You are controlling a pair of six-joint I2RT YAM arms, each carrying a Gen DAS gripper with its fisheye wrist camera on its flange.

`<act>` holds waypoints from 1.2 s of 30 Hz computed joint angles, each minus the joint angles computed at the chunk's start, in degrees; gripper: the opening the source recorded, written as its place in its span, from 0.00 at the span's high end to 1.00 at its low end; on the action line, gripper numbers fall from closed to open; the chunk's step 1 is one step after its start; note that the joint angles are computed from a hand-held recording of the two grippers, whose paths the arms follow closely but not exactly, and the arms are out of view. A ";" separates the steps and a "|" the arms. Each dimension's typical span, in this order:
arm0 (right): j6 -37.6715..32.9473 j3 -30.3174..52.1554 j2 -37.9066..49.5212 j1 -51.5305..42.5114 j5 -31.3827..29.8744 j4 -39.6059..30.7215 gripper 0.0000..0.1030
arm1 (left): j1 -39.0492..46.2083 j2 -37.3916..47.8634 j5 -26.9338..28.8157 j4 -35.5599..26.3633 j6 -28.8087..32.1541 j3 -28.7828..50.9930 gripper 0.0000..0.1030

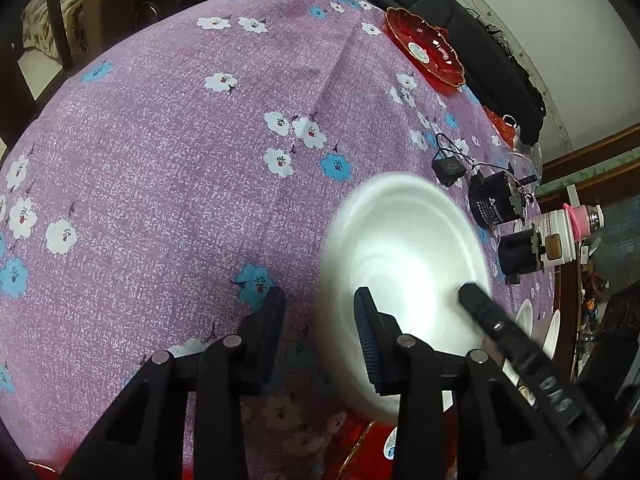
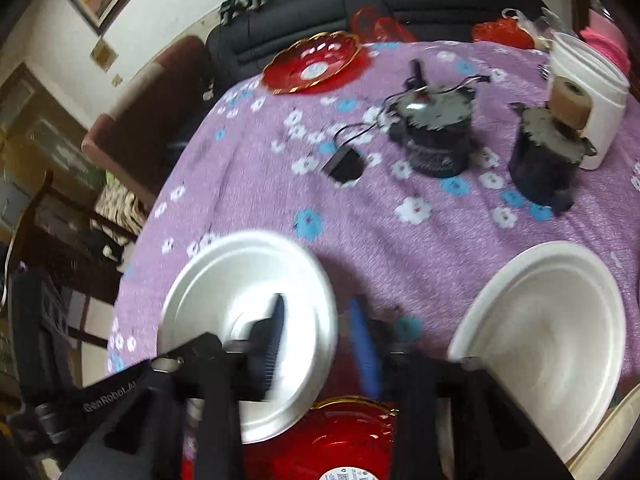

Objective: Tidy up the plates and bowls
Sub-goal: 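Lift the white foam plate with the left gripper toward the large red plate, then lower the white foam plate onto the large red plate and open the left gripper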

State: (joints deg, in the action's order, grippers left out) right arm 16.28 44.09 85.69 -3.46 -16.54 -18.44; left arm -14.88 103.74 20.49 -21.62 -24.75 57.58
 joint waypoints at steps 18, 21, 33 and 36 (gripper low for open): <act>5.31 -6.53 -36.64 13.70 6.20 -17.16 0.91 | 6.54 -34.92 3.25 -15.11 9.21 -14.67 0.83; 10.40 -7.87 -42.11 22.39 10.49 -19.85 0.90 | 11.32 -44.07 4.61 -22.22 13.85 -17.70 0.83; 35.41 -19.31 -41.92 55.84 25.40 -12.46 0.90 | 41.23 -58.67 8.39 -38.26 42.65 -29.17 0.83; 38.62 -21.14 -37.37 59.16 26.76 -8.42 0.90 | 45.05 -55.74 7.72 -35.76 45.92 -32.09 0.83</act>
